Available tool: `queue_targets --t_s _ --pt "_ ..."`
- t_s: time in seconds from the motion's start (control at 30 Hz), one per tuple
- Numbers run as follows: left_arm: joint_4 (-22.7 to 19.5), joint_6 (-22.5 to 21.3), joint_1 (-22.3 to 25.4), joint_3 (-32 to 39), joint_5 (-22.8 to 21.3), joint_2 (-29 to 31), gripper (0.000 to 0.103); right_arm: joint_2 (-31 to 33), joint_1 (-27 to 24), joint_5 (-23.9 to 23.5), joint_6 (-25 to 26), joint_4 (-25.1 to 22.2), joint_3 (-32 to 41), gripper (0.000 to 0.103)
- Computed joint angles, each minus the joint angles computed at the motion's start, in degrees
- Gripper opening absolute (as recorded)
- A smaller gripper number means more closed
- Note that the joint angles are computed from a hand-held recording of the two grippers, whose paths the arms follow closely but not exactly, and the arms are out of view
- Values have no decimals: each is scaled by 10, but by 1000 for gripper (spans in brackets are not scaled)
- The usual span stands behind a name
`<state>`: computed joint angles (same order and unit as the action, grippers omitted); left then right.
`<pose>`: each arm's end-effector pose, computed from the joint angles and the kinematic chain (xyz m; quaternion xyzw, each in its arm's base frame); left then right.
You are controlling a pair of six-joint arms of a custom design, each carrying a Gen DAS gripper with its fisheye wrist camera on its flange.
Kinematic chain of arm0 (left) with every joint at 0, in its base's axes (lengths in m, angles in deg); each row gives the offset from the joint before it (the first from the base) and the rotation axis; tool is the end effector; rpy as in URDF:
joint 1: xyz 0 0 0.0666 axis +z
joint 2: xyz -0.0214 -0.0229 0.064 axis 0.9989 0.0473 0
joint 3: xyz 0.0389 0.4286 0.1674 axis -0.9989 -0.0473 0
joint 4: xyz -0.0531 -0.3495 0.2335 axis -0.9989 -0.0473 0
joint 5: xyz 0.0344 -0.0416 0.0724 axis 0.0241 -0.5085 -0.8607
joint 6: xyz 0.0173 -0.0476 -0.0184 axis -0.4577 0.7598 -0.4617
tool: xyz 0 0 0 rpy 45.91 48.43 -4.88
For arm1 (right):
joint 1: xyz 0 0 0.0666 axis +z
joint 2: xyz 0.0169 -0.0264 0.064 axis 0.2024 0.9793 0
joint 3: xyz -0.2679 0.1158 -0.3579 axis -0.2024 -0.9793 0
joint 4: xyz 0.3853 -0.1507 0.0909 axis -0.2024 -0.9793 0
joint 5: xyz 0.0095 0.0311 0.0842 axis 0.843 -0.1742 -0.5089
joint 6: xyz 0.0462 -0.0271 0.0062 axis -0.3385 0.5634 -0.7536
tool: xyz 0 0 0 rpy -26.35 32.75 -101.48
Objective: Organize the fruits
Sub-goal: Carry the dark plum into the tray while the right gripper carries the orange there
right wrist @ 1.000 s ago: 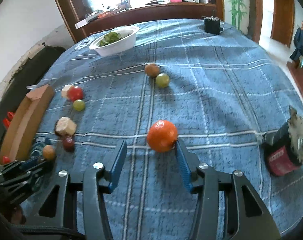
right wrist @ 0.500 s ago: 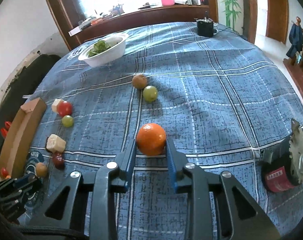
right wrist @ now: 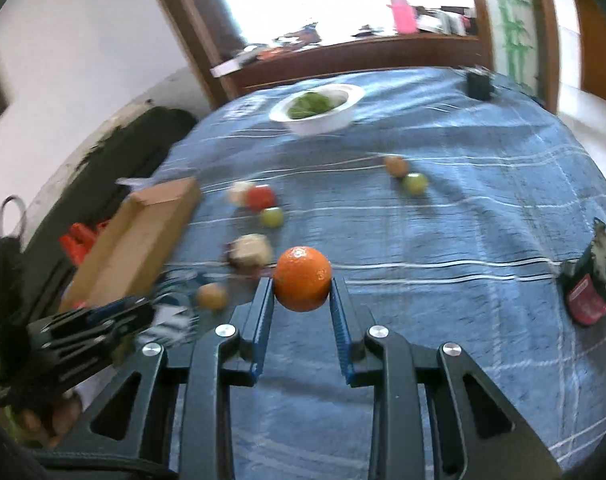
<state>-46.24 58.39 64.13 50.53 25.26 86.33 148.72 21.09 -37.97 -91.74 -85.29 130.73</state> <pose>0.5951 -0.2553 0.4676 0.0936 0.9392 -0.1023 0.3140 0.5662 0.0991 0.4695 0.0367 0.9170 0.1628 0.3624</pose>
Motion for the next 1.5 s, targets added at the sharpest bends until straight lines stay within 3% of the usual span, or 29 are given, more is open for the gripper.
queue_targets --t_s 0.67,1.5 --pt "18 19 39 -38 -54 -42 27 14 76 -34 34 -18 33 31" --pt "27 37 87 -52 -57 -46 27 65 123 -46 59 -54 97 31"
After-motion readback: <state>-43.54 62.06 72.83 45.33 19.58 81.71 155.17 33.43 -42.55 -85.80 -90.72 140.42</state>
